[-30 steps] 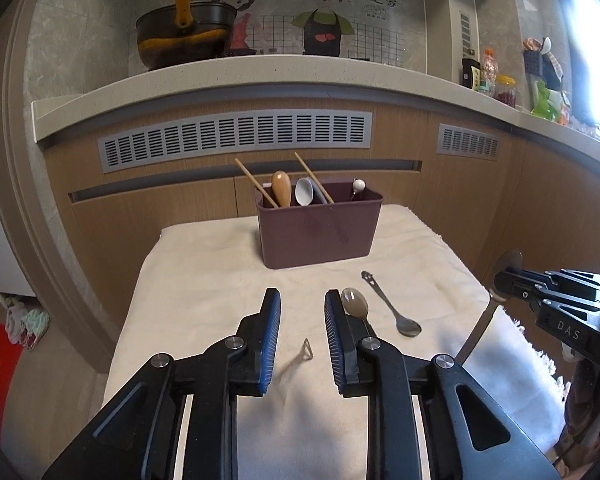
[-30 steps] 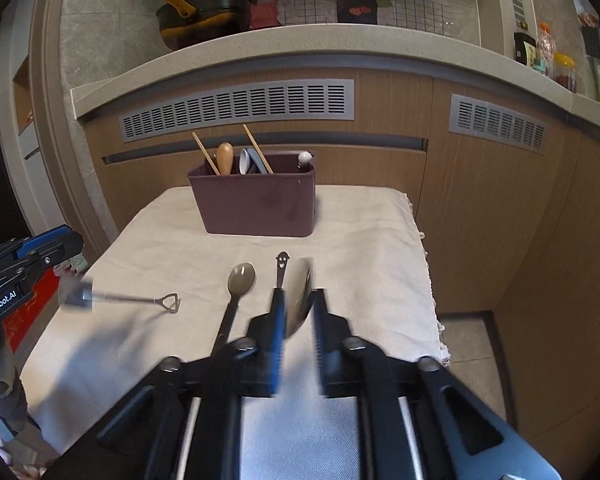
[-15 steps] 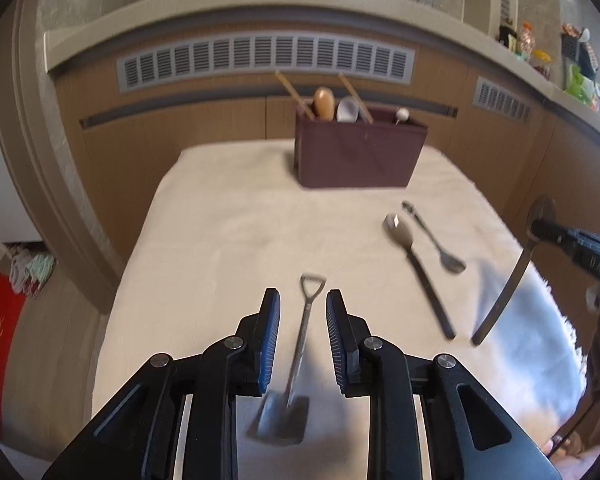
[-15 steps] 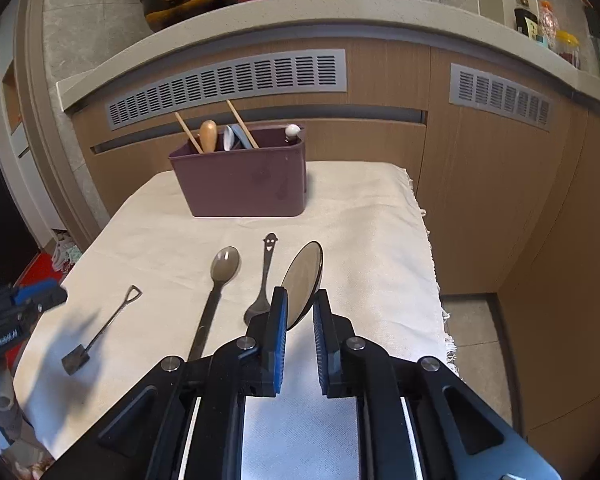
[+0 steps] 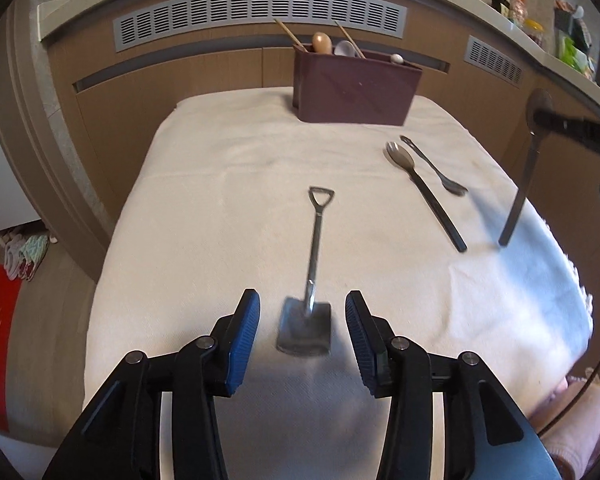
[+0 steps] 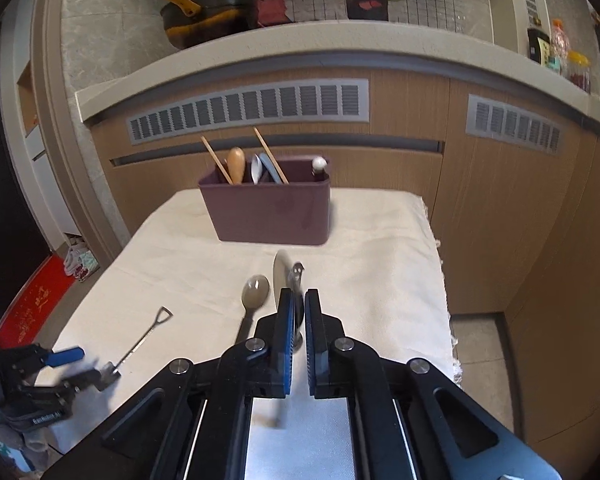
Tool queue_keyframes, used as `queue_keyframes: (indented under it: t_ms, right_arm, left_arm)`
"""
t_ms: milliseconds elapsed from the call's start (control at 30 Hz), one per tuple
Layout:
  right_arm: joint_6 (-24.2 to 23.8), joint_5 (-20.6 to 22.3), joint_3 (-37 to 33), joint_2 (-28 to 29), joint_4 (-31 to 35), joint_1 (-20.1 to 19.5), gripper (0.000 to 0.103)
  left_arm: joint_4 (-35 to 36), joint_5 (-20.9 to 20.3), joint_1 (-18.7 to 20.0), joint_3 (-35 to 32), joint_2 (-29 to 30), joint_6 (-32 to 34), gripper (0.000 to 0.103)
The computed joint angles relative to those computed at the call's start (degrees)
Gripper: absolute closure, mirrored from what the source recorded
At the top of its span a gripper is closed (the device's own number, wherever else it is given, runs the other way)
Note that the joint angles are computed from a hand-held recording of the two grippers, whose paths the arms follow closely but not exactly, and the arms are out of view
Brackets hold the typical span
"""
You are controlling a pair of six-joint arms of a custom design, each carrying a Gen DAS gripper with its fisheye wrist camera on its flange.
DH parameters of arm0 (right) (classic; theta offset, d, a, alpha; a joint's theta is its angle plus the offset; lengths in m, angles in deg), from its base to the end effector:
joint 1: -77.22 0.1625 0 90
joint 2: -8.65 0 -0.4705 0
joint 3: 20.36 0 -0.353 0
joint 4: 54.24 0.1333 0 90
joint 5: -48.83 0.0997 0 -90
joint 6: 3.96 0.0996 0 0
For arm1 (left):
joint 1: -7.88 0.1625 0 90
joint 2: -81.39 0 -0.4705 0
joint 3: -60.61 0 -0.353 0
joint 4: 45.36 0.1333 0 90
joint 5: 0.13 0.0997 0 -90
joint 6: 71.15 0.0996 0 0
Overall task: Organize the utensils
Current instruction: 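Move the left gripper over the metal shovel handle and close while the right gripper holds the spoon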
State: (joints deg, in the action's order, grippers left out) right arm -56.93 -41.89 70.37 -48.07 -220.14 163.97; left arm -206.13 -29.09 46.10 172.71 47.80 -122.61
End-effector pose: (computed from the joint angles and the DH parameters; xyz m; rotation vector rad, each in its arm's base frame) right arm 0.0926 -0.6979 0.3508 1.1076 -2.4055 0.8862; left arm -0.2993 -0.5163 0.0157 0.0945 2.2152 -0.9308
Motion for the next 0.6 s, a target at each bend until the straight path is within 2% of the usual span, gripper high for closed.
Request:
queue_keyframes:
  t_ms: [233, 433, 567, 600]
  right_arm:
    - [-0.72, 1.28, 1.50, -1.29, -0.46, 0.24, 0.098]
    - [-0.56, 0.85, 1.52, -1.25, -0.76, 0.05, 0.098]
    - [-0.60, 0.88, 1.56, -1.26, -0.87, 0.05, 0.098]
    - [-0.79, 0.99, 1.62, -1.22, -1.21, 0.03, 0.098]
  left_arm:
    - [3.40, -1.02, 0.51, 0.09, 0.16, -5.10, 0.056]
    - [2.81, -2.32, 2.01, -1.06, 0.87, -4.13, 0.056]
    - [7.83, 0.42, 2.16, -3.44, 2.14, -4.61, 0.057]
    - [7.67, 0.89, 2.23, -3.57, 2.21, -4.64, 0.065]
